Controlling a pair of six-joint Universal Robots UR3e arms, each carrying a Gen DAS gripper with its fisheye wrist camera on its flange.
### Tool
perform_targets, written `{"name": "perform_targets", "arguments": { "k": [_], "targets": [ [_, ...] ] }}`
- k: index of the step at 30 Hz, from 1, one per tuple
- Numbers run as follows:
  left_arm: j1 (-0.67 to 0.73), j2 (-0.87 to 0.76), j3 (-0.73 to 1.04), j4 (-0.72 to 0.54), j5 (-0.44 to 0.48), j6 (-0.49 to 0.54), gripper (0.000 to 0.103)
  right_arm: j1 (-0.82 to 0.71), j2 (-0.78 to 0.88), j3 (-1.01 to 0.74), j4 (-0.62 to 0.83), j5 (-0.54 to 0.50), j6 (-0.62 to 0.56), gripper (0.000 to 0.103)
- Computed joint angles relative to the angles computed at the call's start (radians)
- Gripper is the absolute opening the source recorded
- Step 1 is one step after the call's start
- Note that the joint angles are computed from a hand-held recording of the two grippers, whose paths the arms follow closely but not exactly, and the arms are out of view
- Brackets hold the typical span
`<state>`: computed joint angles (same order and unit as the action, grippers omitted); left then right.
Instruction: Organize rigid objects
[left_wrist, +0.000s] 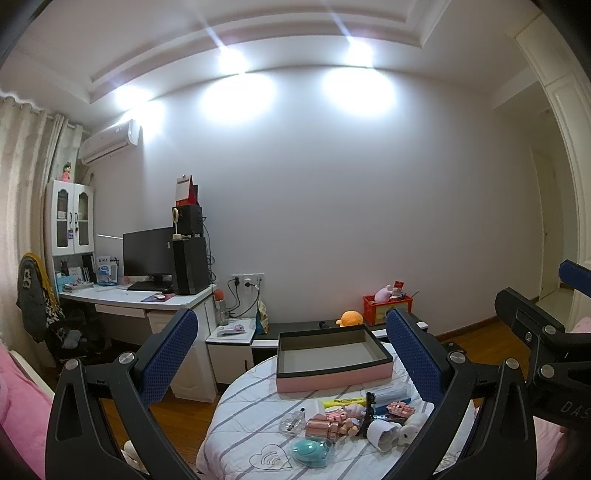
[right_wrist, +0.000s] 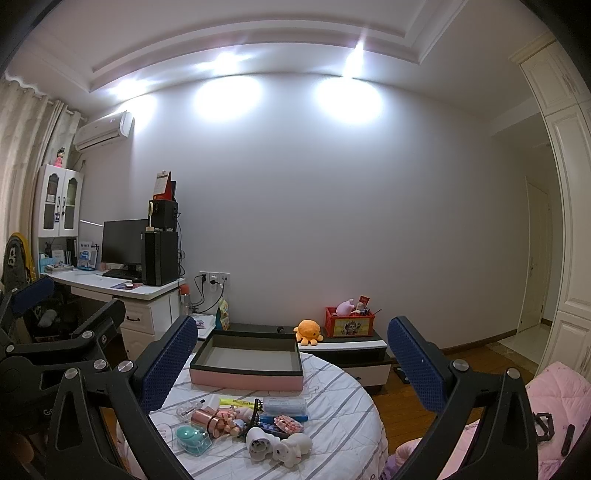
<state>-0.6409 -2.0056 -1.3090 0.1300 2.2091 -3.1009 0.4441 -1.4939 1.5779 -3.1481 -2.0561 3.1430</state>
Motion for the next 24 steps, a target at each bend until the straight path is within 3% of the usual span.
{"name": "perform_targets", "arguments": {
  "k": [24],
  "targets": [
    [-0.005, 0.016, 0.011, -0.029, 0.005, 0.01, 0.103, 0.004, -0.008, 0.005, 0.012, -0.007, 0.007, 0.103]
  ]
}}
